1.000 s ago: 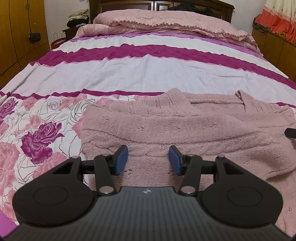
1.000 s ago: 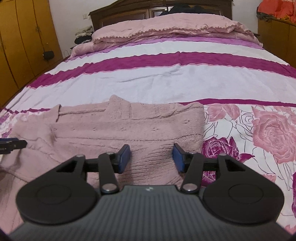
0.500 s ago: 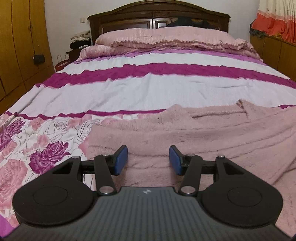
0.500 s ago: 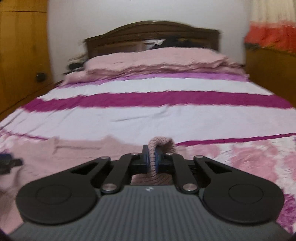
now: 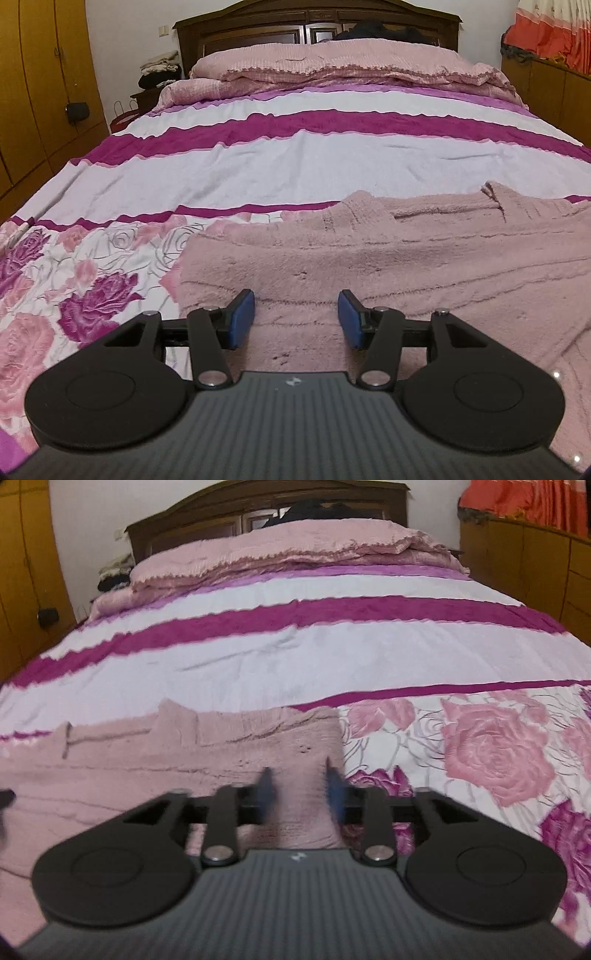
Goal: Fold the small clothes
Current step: 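Move both grippers to the ribbed hem of the cardigan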
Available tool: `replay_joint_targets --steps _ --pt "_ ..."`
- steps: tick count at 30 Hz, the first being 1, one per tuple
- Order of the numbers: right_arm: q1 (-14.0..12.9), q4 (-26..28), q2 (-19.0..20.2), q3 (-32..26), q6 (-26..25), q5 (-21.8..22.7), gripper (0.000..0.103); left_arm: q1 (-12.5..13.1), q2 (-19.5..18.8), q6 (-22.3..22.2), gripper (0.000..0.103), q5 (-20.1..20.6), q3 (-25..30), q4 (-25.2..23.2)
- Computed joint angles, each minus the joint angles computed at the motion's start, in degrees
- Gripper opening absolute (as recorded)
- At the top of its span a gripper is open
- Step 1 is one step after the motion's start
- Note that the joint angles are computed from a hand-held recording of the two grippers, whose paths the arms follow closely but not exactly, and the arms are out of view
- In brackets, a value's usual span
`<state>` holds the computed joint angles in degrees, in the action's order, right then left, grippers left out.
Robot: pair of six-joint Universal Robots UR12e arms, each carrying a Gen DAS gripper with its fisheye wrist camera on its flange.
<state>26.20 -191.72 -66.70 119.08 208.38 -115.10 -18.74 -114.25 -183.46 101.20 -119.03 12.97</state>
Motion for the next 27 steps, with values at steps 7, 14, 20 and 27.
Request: replay_joint_targets --steps 7,14,20,27 --pt "1.18 -0.68 -5.45 3.39 -0.78 5.31 0.05 -0.18 5.65 1.69 0.058 -1.54 -3.61 -1.55" --pt "4.12 0.58 -9.76 5.87 -2.58 8.8 0.05 -1.1 12.32 3.3 0.065 -3.08 -8.31 -4.67" --pt "7.46 3.14 -11.66 7.59 -4.78 9.67 0.05 -1.81 17.51 4.54 0.071 -5.14 -13.65 -5.8" --pt "11.24 7.01 -12.88 9.15 -8.35 9.49 0.05 -2.5 22.15 4.58 0.077 -6.66 -19.0 -6.75"
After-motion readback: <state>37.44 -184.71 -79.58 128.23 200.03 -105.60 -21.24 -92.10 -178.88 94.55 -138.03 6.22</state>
